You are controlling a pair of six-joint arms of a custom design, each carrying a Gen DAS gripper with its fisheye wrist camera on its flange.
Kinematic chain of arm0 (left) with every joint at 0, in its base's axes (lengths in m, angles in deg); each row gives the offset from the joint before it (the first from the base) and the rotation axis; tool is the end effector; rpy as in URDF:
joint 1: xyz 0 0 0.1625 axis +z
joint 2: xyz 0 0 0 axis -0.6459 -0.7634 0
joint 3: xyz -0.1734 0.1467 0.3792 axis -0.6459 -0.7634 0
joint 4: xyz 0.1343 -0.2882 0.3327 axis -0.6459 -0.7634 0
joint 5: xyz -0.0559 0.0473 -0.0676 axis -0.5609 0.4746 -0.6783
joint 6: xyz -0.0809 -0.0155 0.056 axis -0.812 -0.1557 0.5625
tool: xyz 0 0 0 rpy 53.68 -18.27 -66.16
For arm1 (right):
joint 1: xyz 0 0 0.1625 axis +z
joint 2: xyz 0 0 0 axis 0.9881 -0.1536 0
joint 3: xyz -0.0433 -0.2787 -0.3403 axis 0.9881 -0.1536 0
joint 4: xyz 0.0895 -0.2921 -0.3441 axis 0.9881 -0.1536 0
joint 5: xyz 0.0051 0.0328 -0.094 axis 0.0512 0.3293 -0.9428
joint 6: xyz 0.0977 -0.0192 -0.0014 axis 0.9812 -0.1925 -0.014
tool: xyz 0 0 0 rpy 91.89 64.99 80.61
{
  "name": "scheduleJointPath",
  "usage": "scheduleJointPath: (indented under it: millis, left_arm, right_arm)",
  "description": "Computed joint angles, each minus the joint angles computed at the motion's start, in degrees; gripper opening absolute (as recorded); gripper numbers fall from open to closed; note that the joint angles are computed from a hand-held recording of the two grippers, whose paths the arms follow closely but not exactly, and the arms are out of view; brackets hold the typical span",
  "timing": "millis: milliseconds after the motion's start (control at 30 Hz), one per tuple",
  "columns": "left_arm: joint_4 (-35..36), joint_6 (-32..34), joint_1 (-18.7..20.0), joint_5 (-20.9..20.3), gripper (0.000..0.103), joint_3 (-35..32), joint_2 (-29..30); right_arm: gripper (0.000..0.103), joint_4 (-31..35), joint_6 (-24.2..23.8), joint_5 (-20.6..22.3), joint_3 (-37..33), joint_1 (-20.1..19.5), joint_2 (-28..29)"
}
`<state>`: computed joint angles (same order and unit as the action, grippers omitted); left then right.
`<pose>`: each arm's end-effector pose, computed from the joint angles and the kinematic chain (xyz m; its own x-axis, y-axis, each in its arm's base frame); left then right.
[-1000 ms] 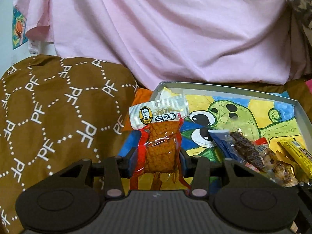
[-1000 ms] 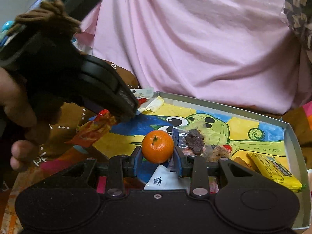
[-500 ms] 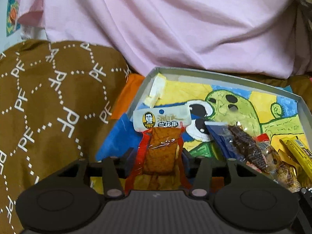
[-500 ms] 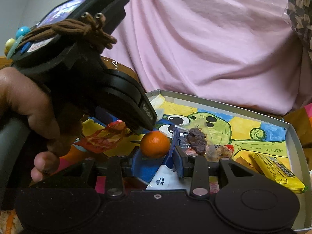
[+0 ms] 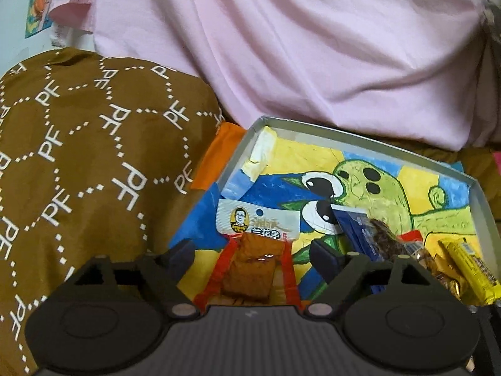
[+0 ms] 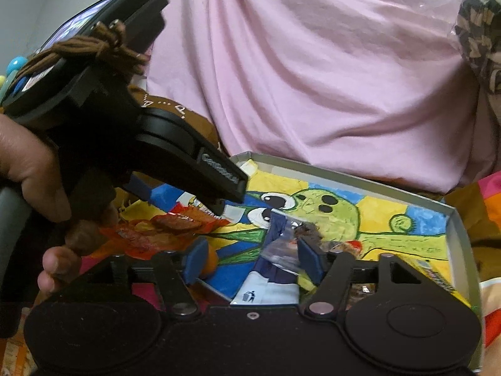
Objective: Organize snacks
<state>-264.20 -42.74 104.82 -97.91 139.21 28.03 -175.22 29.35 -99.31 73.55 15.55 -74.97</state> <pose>-0.1850 -0.8554 0.1674 -0.8131 -0.0354 -0.5811 0.4680 0.5539 -0.6886 0.2158 -0.7951 0.0630 -0.5343 -0.3195 0.7826 -0.8452 0.2155 -0.4890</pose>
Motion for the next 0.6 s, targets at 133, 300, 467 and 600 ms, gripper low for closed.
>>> scheduleJointPath:
  millis: [133,300,467,600]
  left_arm:
    - [-2.42,-1.79,-0.32,-0.44,0.091,2.15,-1.5]
    - [-8.03,-0.74,-1.25,-0.4,0.1,6.12,-3.86]
    - [-12.54,-0.53,-2.49,-0.01,0.102,11.35,-7.12]
    - [-16.61,0.48,-3.75,0.9,0.102,16.59,-9.95]
  right_arm:
    - [0.081,-2.45,0.36,-0.34,1.61,0.35,-1.15]
    - [0.099,-7.55,2.49,-1.21,4.66,0.94,-2.98]
    - [0.102,-13.34,3.99,-0.86,8.93,1.6,-5.47]
    - [0.102,-16.41,6.16,-1.45,12.63,2.24,-7.9]
